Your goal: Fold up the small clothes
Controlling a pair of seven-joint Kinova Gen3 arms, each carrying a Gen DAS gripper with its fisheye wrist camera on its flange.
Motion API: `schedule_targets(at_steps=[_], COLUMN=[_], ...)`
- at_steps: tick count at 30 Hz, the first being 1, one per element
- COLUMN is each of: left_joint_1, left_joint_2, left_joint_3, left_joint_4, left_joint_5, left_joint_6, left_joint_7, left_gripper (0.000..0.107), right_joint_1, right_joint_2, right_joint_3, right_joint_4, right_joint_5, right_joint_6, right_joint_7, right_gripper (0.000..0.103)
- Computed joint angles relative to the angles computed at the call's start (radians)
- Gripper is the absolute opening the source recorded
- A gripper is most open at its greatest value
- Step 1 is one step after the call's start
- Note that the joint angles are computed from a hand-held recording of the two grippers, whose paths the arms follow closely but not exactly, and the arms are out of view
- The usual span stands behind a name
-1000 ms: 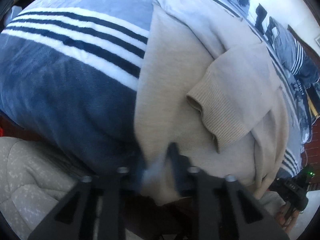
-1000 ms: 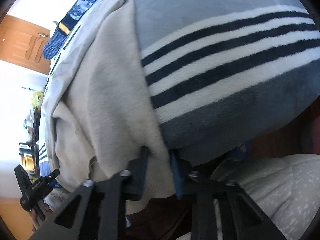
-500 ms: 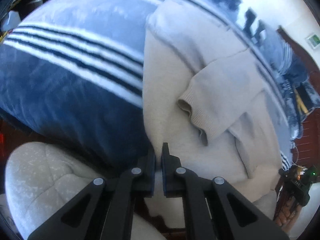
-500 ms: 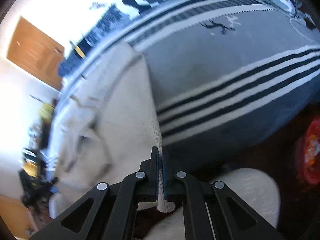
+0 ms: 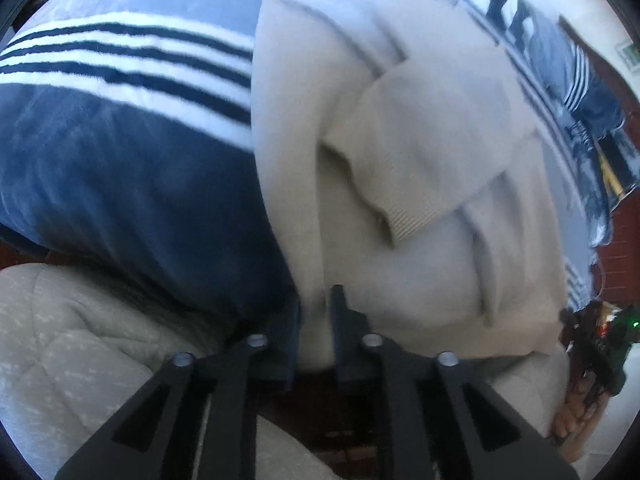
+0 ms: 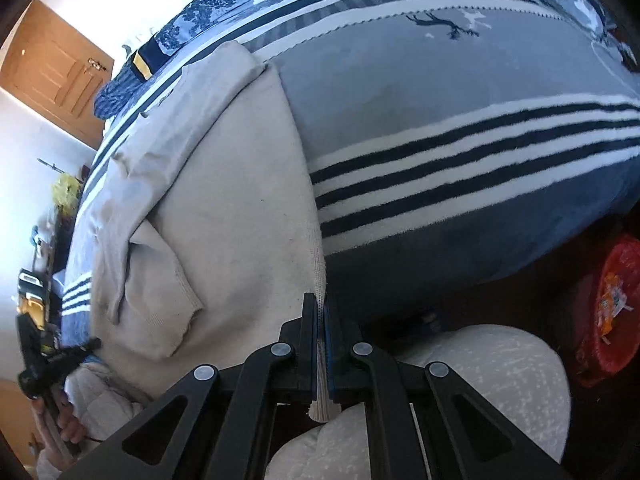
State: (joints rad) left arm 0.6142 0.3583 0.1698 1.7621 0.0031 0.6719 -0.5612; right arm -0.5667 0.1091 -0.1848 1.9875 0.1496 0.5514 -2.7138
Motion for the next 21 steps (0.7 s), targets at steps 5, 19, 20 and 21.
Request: schedule_targets(at_steps=[5,19,20,21], left_joint_1=[-0.018,0.103,0.079,0.038], left_joint_2=[0.005,-0.011,-0.053,-0.097], left_joint_3=[0.026,-0.138,-0.126,-0.096], left_joint_4=[0.02,0.031,0.074,0.118], left_joint_5=[-0.027,0.215,0.255,0.296], left_joint_6=[-0.008,-0.004,-0.045,-0.086], left_joint_7=[0.041,-0.165,-0.178,-0.188], left_gripper=[0.048,0.008,0.008,0.008], right_joint_1=[0.012,0.021,0.029,0.02], right_joint_2=[0.002,-0.01,-0.019,-0.034], right_joint_3=[0.001,0.003,-0.003,0.005], right_joint_4=[0.025,0.049,0.058,0.07], right_joint_5=[-0.039,-0.055,-0.056,-0.045], right_joint_6=[-0.039,-0.098,-0.112,-0.129], right_joint_7=[0.019,0.046,0.046,0.031], right_gripper=[0.003,0.003,0.003,0.003])
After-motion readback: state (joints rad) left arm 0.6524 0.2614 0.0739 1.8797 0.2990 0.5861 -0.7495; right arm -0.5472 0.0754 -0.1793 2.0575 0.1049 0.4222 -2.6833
